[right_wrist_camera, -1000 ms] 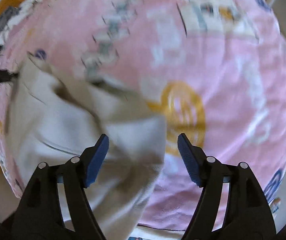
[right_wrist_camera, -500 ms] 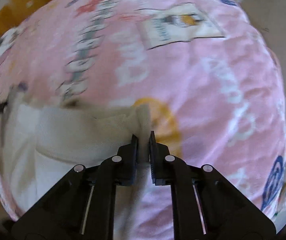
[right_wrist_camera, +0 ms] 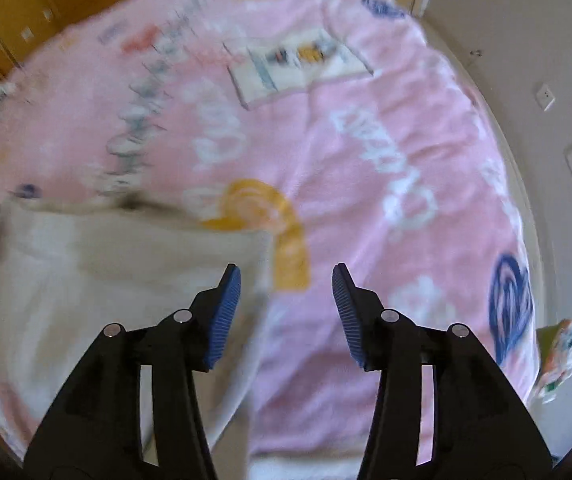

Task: Fold large clothes

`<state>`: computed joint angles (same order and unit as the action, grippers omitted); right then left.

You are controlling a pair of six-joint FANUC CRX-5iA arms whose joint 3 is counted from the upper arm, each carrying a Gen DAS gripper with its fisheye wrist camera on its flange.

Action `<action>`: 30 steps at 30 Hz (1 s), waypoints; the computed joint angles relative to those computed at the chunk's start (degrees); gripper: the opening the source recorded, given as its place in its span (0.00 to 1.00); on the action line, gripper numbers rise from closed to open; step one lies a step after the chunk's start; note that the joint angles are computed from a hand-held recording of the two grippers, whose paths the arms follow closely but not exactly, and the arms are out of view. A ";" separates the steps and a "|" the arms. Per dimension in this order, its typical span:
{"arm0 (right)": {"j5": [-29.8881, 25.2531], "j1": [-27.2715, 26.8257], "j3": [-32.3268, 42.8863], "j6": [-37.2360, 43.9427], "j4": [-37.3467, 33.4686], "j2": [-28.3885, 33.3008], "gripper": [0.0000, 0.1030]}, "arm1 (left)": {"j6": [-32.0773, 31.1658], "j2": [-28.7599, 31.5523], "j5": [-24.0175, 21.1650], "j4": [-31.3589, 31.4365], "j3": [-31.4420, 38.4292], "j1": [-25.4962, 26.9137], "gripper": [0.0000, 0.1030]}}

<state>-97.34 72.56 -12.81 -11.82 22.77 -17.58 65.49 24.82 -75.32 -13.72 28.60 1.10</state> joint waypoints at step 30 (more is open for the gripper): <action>-4.36 30.42 2.04 -65.08 2.06 5.13 0.68 | -10.58 -9.02 -17.52 12.11 -11.61 4.53 0.66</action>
